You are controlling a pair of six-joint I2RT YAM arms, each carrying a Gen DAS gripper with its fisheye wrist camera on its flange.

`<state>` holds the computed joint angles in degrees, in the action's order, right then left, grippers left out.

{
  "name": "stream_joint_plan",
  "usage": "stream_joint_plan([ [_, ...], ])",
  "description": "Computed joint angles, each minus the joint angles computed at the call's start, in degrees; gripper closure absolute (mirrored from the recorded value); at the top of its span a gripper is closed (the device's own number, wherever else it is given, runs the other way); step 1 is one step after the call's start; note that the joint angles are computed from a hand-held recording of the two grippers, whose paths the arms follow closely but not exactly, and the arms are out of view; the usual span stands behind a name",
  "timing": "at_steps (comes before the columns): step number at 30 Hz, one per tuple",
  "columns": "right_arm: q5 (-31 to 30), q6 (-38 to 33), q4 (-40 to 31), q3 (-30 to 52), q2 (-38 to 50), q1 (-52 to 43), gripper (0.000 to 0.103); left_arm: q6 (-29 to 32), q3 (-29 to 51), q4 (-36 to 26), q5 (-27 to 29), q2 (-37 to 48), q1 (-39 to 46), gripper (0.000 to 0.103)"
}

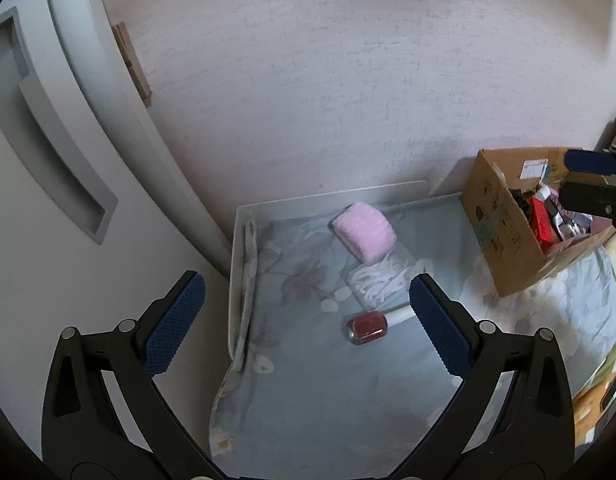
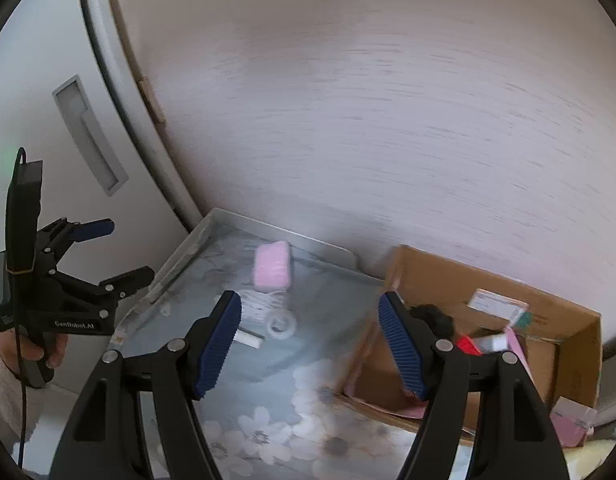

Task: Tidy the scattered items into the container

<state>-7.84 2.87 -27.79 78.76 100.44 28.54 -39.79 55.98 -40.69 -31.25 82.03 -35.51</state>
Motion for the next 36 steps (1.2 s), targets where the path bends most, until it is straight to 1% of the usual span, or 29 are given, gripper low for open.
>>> stream_joint_plan([
  [3, 0.6, 0.2, -0.7, 2.0, 2.2, 2.1, 0.036, 1.1, -2.2, 1.7, 1.1, -1.2, -0.2, 0.001],
  [6, 1.2, 0.3, -1.3, 3.5, 3.9, 3.5, 0.036, 2.4, -4.8, 4.8, 3.4, -2.1, 0.0, 0.001],
  [9, -0.3, 0.6, -1.0, 4.4, 5.6, 4.3, 0.036, 3.6, -7.3, 8.4, 6.1, -2.3, 0.2, 0.001],
  [13, -1.8, 2.1, -1.2, 6.3, 8.7, 4.9, 0.036, 4.0, -10.4, 12.5, 7.7, -1.6, 0.2, 0.001],
  [16, -3.1, 3.2, -0.6, 7.1, 11.5, 4.9, 0.036, 3.9, -13.4, 18.0, 9.7, 0.2, 0.2, 0.001],
  [19, -3.4, 3.9, 1.9, 6.6, 14.8, 5.5, 0.036, 4.3, -16.7, 25.9, 9.2, 3.4, -0.5, 0.001],
  [20, -3.5, 4.0, 2.9, 6.6, 16.7, 5.7, 0.036, 5.0, -17.4, 29.0, 9.2, 5.6, -0.8, 0.001],
  [23, -3.1, 4.1, 5.4, 6.1, 20.3, 5.9, 0.036, 7.4, -17.1, 34.0, 8.7, 11.8, -1.7, 0.001],
  [27, -2.7, 3.9, 7.1, 6.3, 23.3, 6.2, 0.036, 9.9, -15.4, 37.2, 8.7, 17.2, -2.4, 0.001],
  [36, -2.6, 1.7, 8.3, 7.7, 26.0, 5.8, 0.036, 11.8, -15.0, 41.9, 10.3, 20.9, -1.2, 0.001],
])
